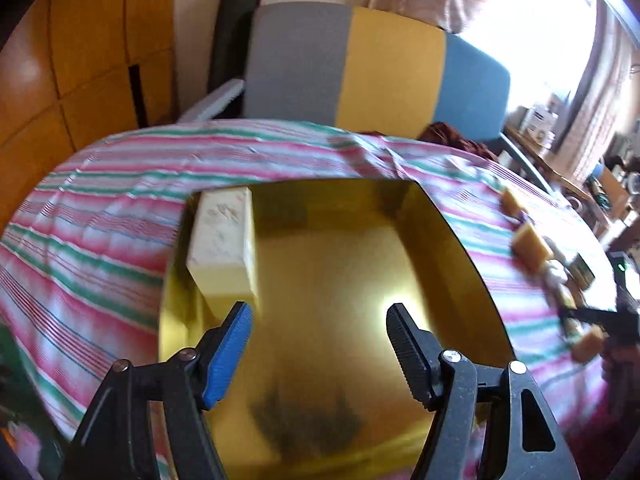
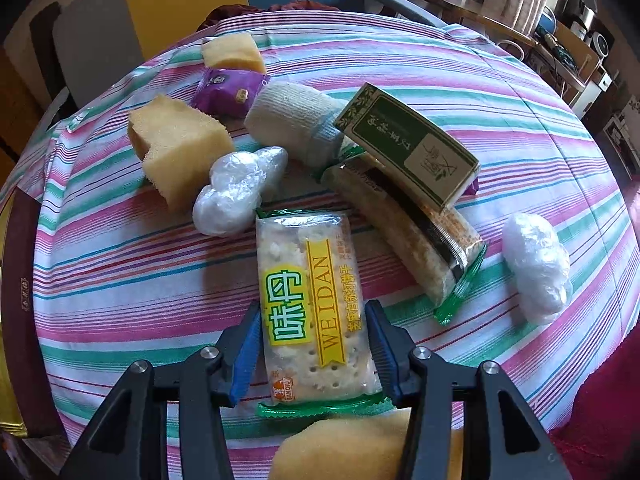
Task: Organize objects
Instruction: 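Carry the white box into the gold tray with the left tool while the right tool grasps the cracker packet, then place the cracker packet in the tray beside the white box with the right tool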
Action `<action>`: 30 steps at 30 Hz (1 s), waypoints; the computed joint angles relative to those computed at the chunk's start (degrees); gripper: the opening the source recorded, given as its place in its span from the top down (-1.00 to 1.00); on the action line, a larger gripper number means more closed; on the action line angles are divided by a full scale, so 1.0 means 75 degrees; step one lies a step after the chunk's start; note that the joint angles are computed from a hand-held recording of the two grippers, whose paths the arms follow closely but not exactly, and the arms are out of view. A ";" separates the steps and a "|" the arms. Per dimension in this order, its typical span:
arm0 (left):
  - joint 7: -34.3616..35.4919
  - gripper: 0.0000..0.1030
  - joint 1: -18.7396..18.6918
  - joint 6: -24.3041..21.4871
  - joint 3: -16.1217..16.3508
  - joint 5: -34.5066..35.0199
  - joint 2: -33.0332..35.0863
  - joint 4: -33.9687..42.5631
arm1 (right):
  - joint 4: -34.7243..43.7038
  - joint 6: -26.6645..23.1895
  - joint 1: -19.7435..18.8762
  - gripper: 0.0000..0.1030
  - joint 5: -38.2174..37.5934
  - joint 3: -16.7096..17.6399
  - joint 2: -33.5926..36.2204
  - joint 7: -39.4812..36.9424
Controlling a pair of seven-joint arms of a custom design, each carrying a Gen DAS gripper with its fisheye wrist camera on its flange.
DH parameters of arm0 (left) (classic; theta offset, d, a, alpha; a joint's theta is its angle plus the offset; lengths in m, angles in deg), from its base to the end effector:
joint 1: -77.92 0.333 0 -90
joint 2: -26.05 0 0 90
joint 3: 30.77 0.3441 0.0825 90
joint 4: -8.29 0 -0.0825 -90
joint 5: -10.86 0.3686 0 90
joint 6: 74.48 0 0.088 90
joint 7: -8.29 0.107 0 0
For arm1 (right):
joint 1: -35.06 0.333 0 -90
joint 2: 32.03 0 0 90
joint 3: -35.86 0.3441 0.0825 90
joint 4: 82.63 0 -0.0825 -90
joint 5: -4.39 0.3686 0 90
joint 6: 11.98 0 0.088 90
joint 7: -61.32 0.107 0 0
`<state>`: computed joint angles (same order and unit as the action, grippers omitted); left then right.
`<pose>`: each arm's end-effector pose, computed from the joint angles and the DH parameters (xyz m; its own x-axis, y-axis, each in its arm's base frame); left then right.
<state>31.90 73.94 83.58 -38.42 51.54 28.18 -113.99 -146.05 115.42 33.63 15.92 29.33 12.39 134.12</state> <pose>0.5557 -0.1413 0.4853 0.3162 -0.9401 0.1273 -0.6991 -0.3216 -0.6386 0.7915 -0.0715 0.4177 0.1143 -0.9934 -0.0079 -0.9298 -0.1042 -0.3529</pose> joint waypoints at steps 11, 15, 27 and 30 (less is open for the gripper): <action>-0.0959 -0.37 -0.0020 -0.0020 -0.0099 0.0362 -0.0828 -0.1069 | -0.1631 0.1224 -0.0107 0.08 0.1286 0.0530 -0.1189 -0.1037; -0.1241 -0.37 0.0135 -0.0171 -0.0090 0.0364 -0.1272 -0.1547 | -0.2259 0.0599 -0.0246 0.08 0.1860 0.0977 -0.1821 -0.1193; -0.2057 -0.37 0.0541 -0.0373 -0.0080 0.0445 -0.1978 -0.2437 | -0.3969 -0.0143 0.1310 0.08 0.2908 0.1447 -0.3563 -0.3094; -0.2103 -0.37 0.0600 -0.0354 -0.0059 0.0433 -0.2071 -0.2537 | -0.3927 -0.0187 0.1958 0.08 0.2382 0.1495 -0.3426 -0.2875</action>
